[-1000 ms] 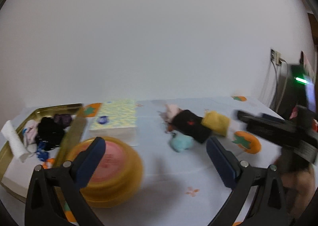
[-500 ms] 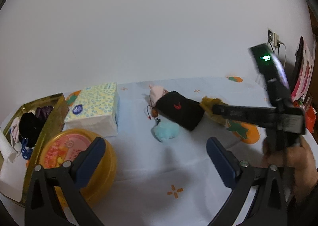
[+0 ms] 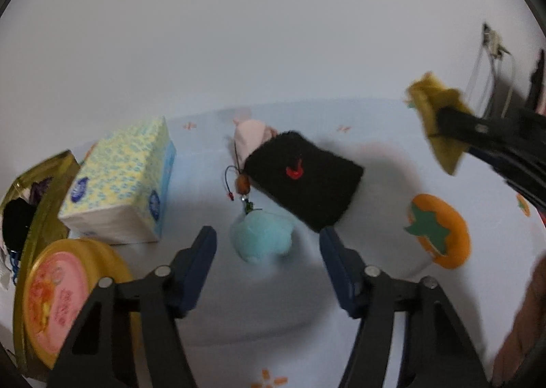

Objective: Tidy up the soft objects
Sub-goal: 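Grasp the yellow cloth on the black plush with the right tool, then grasp the light blue plush ball with the left tool while the right tool holds the yellow cloth, then carry the blue ball and yellow cloth over the gold tray with both tools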

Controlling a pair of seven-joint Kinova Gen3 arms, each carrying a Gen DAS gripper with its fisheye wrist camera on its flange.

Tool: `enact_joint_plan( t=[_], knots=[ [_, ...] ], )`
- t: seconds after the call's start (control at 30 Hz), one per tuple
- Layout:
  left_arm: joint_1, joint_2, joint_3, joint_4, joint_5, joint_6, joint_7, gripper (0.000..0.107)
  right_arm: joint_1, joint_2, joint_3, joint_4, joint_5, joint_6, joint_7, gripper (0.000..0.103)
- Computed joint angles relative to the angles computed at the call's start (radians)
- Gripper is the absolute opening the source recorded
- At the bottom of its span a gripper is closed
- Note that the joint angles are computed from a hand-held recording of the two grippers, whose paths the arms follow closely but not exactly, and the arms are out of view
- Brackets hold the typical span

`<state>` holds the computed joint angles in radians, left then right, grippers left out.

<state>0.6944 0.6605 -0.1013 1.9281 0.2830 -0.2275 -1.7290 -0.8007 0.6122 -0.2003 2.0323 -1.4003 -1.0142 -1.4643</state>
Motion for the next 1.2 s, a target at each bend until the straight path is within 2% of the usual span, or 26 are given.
enact_joint_plan(
  t=[0.07, 0.13, 0.23, 0.3, 0.37, 0.43, 0.63, 0.7, 0.8, 0.93, 1.03, 1.1, 1.2],
  knots=[
    [0.012, 0.020, -0.031, -0.055, 0.027, 0.075, 0.010, 0.062, -0.001, 0.003, 0.002, -0.010, -0.008, -0.001, 0.025, 0.020],
    [-0.001, 0.037, -0.034, -0.105, 0.033, 0.148, 0.019, 0.061, -0.001, 0.003, 0.002, -0.006, 0.007, -0.007, 0.017, 0.020],
    [-0.071, 0.054, 0.025, -0.154, 0.023, 0.207, 0.027, 0.053, 0.000, 0.004, 0.002, -0.001, 0.012, -0.012, 0.011, 0.020],
    [-0.117, 0.058, 0.069, -0.156, 0.025, 0.203, 0.017, 0.041, 0.002, 0.004, 0.003, 0.005, 0.015, -0.013, -0.004, 0.020],
    [-0.198, 0.056, 0.158, -0.137, 0.038, 0.173, -0.025, 0.039, 0.001, 0.005, 0.003, 0.005, 0.007, -0.014, -0.005, 0.020],
    [-0.278, 0.062, 0.251, -0.106, 0.007, 0.111, -0.014, 0.034, 0.000, 0.008, 0.004, 0.003, -0.001, -0.021, -0.008, 0.020],
    [-0.538, 0.061, 0.525, 0.053, -0.234, -0.133, 0.107, 0.033, -0.031, 0.032, 0.000, -0.019, -0.069, -0.112, 0.030, 0.020],
    [-0.598, 0.056, 0.581, 0.112, -0.304, -0.215, 0.109, 0.033, -0.042, 0.042, -0.006, -0.026, -0.083, -0.155, 0.040, 0.020],
    [-0.631, 0.040, 0.602, 0.198, -0.378, -0.337, 0.110, 0.033, -0.051, 0.058, -0.016, -0.043, -0.104, -0.206, 0.074, 0.020],
    [-0.651, 0.031, 0.581, 0.288, -0.455, -0.499, 0.104, 0.033, -0.067, 0.092, -0.030, -0.090, -0.148, -0.288, 0.153, 0.020],
    [-0.577, 0.024, 0.470, 0.329, -0.498, -0.618, 0.148, 0.033, -0.070, 0.117, -0.047, -0.127, -0.180, -0.340, 0.209, 0.020],
    [-0.521, 0.008, 0.384, 0.344, -0.535, -0.648, 0.213, 0.033, -0.064, 0.132, -0.063, -0.149, -0.198, -0.359, 0.230, 0.020],
    [-0.458, -0.003, 0.296, 0.346, -0.559, -0.667, 0.267, 0.033, -0.055, 0.147, -0.085, -0.183, -0.225, -0.374, 0.268, 0.020]
  ],
)
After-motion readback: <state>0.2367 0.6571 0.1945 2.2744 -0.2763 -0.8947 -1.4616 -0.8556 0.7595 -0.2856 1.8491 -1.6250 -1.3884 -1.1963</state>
